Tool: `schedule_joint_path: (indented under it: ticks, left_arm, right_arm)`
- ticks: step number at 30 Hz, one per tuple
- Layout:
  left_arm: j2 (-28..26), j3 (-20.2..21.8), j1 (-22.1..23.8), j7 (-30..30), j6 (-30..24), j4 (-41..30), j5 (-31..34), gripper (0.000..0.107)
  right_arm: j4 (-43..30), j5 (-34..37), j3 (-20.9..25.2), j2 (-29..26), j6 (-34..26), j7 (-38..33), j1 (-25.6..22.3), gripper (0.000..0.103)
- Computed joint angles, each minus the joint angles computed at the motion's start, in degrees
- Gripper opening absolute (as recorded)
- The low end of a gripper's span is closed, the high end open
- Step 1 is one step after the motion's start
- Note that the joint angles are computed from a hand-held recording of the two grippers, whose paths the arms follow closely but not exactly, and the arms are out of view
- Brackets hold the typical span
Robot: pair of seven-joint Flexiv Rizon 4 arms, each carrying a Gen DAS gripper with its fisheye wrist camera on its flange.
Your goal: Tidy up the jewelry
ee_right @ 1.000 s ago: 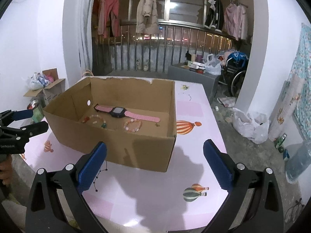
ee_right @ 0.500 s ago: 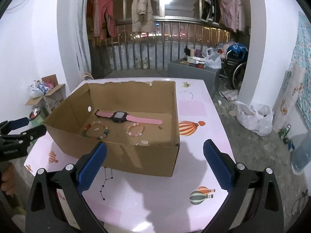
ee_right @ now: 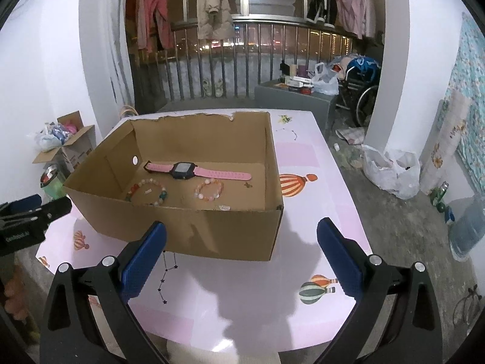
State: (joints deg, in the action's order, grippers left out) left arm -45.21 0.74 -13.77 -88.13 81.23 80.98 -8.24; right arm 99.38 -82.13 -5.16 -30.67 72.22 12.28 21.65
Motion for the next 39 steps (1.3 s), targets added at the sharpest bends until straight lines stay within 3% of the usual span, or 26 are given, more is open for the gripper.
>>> schedule_joint_path:
  ticks: [6, 24, 39]
  left_arm:
    - [-0.56, 3.34, -2.15, -2.54, -4.8, -3.17, 1.71, 0.095]
    - [-2.43, 4.99, -2.59, -6.56, -12.86, -9.0, 7.8, 0.095]
    - [-2.61, 4.3, -1.85, -7.15, -14.54, -10.57, 9.39, 0.095]
  right_arm:
    - [0.01, 4.96, 0.72, 0.09, -2.2, -2.8, 0.41, 0.097]
    - [-1.43, 22.71, -0.53, -2.25, -4.61, -15.52, 3.82, 0.097]
    - [-2.35, 26.75, -1.32, -2.08, -8.36, -17.91, 5.91, 0.097]
